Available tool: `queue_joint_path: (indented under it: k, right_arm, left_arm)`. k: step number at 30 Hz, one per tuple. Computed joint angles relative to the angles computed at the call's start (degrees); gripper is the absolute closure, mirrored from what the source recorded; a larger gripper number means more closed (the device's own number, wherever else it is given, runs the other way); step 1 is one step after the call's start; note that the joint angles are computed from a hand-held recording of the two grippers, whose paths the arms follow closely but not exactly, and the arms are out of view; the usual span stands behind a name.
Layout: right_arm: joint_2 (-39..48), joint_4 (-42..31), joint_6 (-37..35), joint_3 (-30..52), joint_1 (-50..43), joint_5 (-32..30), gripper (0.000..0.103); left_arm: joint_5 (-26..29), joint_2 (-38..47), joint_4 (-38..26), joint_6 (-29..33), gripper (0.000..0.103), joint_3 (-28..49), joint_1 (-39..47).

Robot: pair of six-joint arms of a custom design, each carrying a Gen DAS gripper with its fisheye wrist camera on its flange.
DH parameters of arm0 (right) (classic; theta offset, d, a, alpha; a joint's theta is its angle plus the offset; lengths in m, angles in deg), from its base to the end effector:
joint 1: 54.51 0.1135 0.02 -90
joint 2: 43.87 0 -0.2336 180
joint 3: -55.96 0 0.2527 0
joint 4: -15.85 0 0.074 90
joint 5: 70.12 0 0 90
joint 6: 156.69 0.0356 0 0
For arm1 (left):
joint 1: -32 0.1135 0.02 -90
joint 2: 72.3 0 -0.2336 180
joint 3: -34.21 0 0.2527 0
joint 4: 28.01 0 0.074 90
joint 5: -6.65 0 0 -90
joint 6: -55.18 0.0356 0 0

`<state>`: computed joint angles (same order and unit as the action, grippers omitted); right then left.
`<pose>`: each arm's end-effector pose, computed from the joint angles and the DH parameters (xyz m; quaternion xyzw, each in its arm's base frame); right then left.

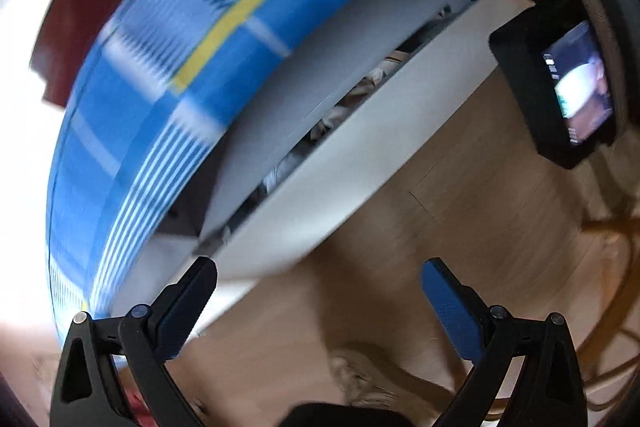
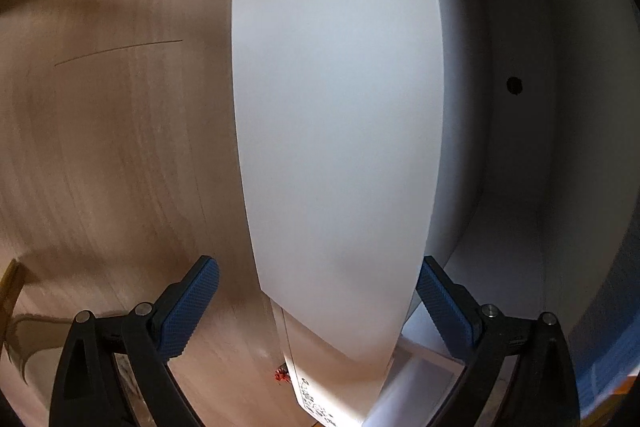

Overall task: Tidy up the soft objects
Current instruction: 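Lower both tools toward the open white drawer of clothes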

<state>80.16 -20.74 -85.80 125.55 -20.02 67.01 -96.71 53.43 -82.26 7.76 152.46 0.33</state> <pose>0.2587 0.1461 0.0033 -0.4165 0.8165 -0.3973 0.0453 0.3945 -0.2337 0.1746 0.5587 0.7851 0.1353 0.2307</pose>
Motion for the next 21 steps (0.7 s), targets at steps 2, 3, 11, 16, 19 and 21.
queue_joint_path:
  k: [2, 3, 11, 16, 19, 21]
  right_arm:
    - [-0.01, -0.90, 1.51, -0.03, 0.77, -0.24, 0.003]
    - [-0.09, -1.40, 2.07, 0.04, 1.08, -0.47, 0.003]
    - [-1.92, -6.95, 7.17, -0.72, 4.99, -1.53, 0.003]
    - [-2.95, -10.97, 10.78, -0.51, 7.28, -3.34, 0.003]
    - [-2.97, -12.77, 12.00, -0.12, 8.27, -4.37, 0.003]
    - [-3.24, -14.02, 12.89, -0.01, 8.74, -5.55, 0.003]
  left_arm:
    - [0.46, 1.90, 2.39, 3.65, 0.000, 0.92, -0.32]
    - [-0.03, 3.04, 4.00, 5.37, 0.000, 1.29, -0.40]
    - [2.39, 19.72, -10.04, 5.93, 0.000, 25.12, 0.92]
    - [2.26, 22.06, -15.32, 8.79, 0.000, 27.76, 0.94]
    - [1.58, 19.92, -14.10, 10.98, 0.000, 24.40, 0.92]
    - [1.81, 19.90, -16.07, 11.12, 0.000, 25.40, 1.04]
